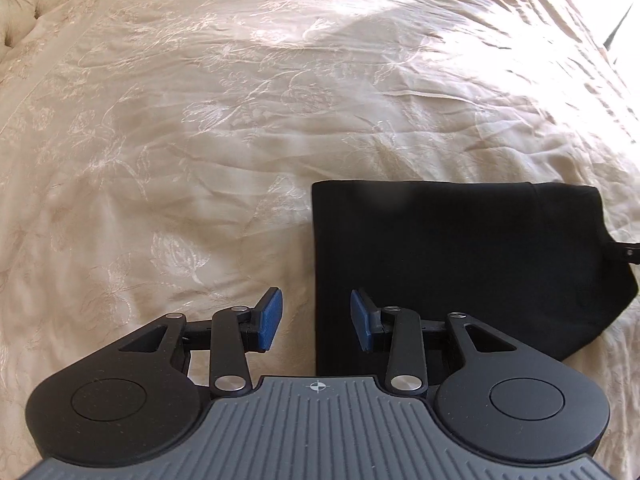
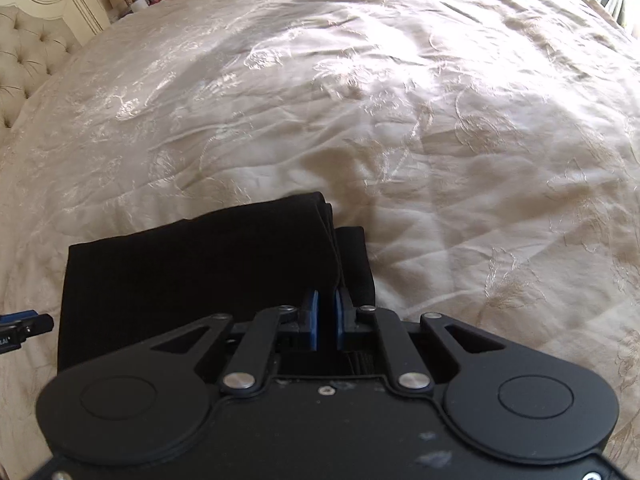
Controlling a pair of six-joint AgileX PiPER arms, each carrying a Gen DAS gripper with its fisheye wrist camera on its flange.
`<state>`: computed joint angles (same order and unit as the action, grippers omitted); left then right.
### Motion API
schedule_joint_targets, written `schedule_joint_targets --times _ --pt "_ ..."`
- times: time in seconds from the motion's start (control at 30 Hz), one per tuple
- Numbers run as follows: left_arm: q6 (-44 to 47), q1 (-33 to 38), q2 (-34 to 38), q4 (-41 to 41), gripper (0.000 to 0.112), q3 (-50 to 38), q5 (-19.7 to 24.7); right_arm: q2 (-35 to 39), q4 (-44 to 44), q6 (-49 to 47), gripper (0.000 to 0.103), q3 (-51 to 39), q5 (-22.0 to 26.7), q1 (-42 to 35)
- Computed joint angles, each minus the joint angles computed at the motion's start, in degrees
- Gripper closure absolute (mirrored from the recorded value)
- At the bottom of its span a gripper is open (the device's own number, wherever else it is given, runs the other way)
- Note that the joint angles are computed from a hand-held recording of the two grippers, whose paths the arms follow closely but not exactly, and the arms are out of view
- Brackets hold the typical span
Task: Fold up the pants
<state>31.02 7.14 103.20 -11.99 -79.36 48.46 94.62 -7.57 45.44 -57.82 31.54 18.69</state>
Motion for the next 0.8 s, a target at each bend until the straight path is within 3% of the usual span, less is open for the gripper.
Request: schedule_joint_targets --times 0.13,0.23,0.33,0.43,0.47,0.6,0.73,0.8 --pt "0.38 -3.22 1.1 1.15 0.076 0.95 -2.4 0.99 -0.82 0.34 0.092 -0.53 0.69 0.42" --pt "-5.26 -6.52 4.95 8.48 0.073 0.16 -3.81 1.76 -0.46 0.28 0.089 -0.4 0.39 0.2" --pt "-7.67 -7.17 7.71 10.11 0.071 -1.56 -3.57 2.06 -0.7 0.06 0.086 -0.49 0.38 0.16" --pt "-6.18 -6.34 7.61 8.26 0.072 -3.66 -1.52 1.2 -0.76 0.11 0.078 -0.28 0.06 0.11" --pt "-4.94 -5.75 7.1 7.05 0.072 -3.54 -1.64 0.73 -0.33 -0.05 0.069 0.13 -0.37 -0.13" --pt "-1.08 -3.61 4.71 3.45 0.071 -2.0 -2.55 -1.13 -1.51 2.39 0.057 2.26 -1.79 -1.1" --pt "1.0 -2.54 6.28 3.04 0.067 -2.62 0.7 -0.2 6.91 -5.61 0.051 3.56 -3.83 -4.51" --pt "1.79 -2.14 5.79 2.36 0.064 -0.87 -0.93 0.67 12.53 -11.17 0.047 3.69 -4.9 -6.06"
